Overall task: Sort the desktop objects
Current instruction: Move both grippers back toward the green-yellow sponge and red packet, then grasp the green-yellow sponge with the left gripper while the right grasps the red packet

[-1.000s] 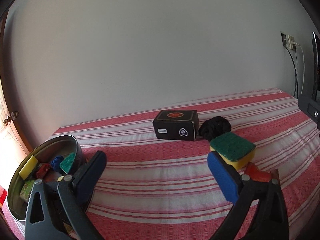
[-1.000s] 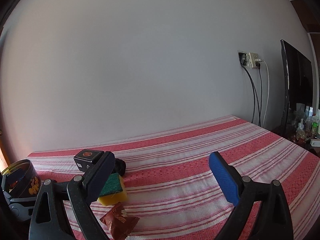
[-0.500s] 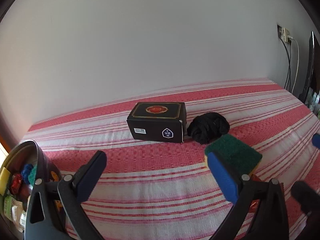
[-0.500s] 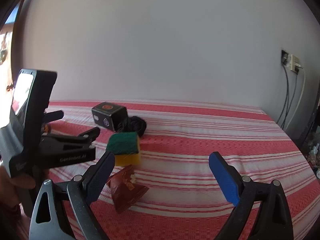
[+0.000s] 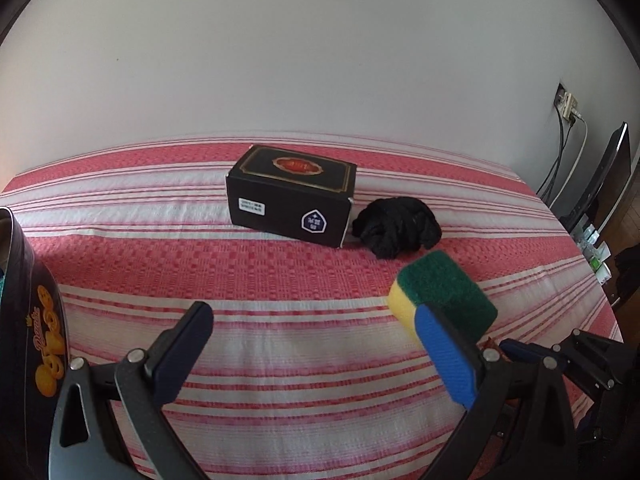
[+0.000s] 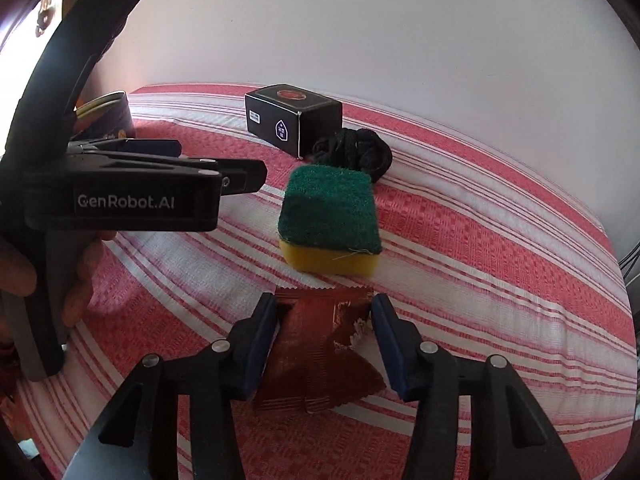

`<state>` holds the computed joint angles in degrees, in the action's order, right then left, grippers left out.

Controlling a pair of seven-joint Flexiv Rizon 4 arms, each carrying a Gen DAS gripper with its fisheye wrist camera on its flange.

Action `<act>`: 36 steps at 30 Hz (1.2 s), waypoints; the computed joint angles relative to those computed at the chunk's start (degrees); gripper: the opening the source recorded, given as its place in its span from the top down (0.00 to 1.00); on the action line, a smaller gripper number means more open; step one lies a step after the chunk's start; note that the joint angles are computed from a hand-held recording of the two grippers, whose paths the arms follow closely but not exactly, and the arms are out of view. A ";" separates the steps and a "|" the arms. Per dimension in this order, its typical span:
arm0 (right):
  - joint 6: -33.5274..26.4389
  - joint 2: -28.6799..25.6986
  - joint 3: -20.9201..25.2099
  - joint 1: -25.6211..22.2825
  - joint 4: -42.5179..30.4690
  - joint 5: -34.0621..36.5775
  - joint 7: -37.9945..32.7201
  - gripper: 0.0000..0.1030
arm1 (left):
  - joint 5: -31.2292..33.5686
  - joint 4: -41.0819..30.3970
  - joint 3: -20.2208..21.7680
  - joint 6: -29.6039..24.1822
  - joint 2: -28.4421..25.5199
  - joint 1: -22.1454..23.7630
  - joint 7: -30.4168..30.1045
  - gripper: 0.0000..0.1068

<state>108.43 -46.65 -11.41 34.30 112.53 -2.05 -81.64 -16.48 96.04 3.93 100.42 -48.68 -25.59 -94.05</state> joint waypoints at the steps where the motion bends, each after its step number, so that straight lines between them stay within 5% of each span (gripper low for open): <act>1: 0.36 0.29 1.22 -1.30 0.35 -0.38 -0.06 0.53 | 0.62 0.40 -1.62 0.69 0.16 1.27 0.28 0.04; 4: 5.26 1.25 7.61 -8.14 2.03 -2.19 -0.44 0.65 | 3.05 2.09 -8.00 3.59 0.69 6.34 1.28 0.04; 6: 10.74 0.97 7.44 -8.45 2.70 0.29 -0.59 0.69 | 5.22 2.29 -12.86 5.71 0.08 10.24 1.94 0.04; 9: 15.33 -0.33 8.52 -10.22 1.25 3.81 1.41 0.71 | 6.32 1.89 -16.38 6.89 -0.74 12.13 1.65 0.04; 11: 15.23 -0.86 13.12 -16.01 0.33 -0.25 4.26 0.77 | 6.33 1.12 -17.58 5.96 -1.23 12.33 1.37 0.04; 16: 17.01 -4.47 25.14 -32.11 -1.21 -17.13 14.16 0.82 | 2.62 -2.97 -10.22 2.32 -1.70 4.82 1.15 0.04; 18: 18.02 -5.09 25.29 -33.16 -1.25 -19.14 16.72 0.82 | 1.03 -5.52 -8.69 -0.08 -2.43 2.87 0.69 0.04; 21: 19.57 -4.37 23.39 -32.17 -0.11 -19.74 18.82 0.82 | -2.67 -11.63 1.89 -9.06 -4.47 -5.36 -3.42 0.05; 23: 21.44 -4.06 21.79 -30.79 0.61 -19.13 19.62 0.82 | -2.68 -15.94 8.65 -16.20 -6.61 -9.57 -7.80 0.17; 26: 22.44 -4.56 20.78 -30.70 0.26 -20.39 21.54 0.82 | 0.58 -20.45 13.89 -22.24 -8.86 -12.36 -11.04 0.20; 29: 21.74 -4.92 21.05 -32.42 0.01 -24.46 24.08 0.82 | 3.53 -22.30 15.23 -24.10 -9.70 -13.01 -12.84 0.22; 30: 21.50 -5.04 21.07 -32.87 -0.14 -25.59 24.74 0.82 | 4.06 -21.48 13.59 -22.37 -9.22 -11.98 -12.55 0.33; 34: 22.03 -5.04 21.11 -34.05 0.32 -28.40 26.56 0.78 | 6.33 -17.41 5.12 -16.64 -7.02 -5.97 -10.19 0.37; 36: 22.89 -5.21 20.73 -34.01 0.36 -28.90 26.77 0.71 | 7.48 -14.42 4.46 -12.34 -5.77 -5.00 -11.92 0.37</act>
<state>131.32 -51.86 9.32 0.28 112.89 -30.95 -54.86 -9.00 81.62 8.40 88.08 -54.45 -30.58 -105.97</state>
